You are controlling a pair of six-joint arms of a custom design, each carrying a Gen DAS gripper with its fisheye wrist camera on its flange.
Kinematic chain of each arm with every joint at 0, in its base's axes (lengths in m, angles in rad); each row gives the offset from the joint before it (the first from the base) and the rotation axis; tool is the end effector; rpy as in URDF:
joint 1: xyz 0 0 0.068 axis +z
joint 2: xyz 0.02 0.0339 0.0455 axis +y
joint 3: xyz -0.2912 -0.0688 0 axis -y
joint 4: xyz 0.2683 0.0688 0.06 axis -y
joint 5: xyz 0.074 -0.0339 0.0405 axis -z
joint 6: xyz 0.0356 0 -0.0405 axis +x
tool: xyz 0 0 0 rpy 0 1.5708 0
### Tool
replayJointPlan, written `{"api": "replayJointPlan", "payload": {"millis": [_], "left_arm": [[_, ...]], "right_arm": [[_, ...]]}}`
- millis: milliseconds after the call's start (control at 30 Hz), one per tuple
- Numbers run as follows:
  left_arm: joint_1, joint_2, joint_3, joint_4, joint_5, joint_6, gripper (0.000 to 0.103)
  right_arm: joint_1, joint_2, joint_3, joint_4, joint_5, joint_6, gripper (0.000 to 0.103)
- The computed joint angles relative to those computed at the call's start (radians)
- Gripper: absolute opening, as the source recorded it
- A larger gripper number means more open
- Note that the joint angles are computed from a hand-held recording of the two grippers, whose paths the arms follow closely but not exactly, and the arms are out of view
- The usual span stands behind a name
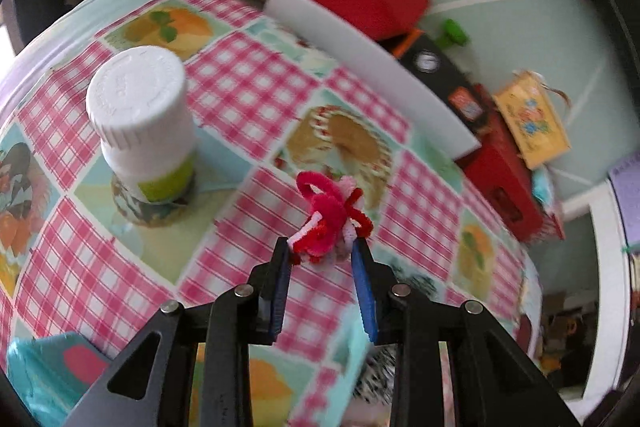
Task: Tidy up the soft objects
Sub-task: 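Grasp and lift the red hair tie with the left tool while the right tool carries the tissue pack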
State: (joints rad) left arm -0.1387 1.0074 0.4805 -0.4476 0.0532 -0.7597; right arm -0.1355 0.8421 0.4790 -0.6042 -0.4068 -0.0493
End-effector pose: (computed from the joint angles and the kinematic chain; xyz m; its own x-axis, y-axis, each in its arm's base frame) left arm 0.1860 -0.0279 0.1860 -0.7096 -0.5953 -0.3769 -0.4428 0.7929 -0.4187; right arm 0.1592 -0.0075 0.2037 -0.8100 0.0647 -0.5829 -0.1385 0.9446 0.2974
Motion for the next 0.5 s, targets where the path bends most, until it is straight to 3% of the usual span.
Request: {"api": "replayJointPlan", "payload": {"millis": [167, 500], "left_arm": [[-0.103, -0.057, 0.013, -0.025, 0.003, -0.012, 0.031], [-0.379, -0.1, 0.048, -0.077, -0.081, -0.065, 0.032]], "right_arm": [[-0.014, 0.017, 0.0, -0.001, 0.01, 0.0, 0.051], [-0.119, 0.074, 0.0, -0.013, 0.016, -0.06, 0.051]]}}
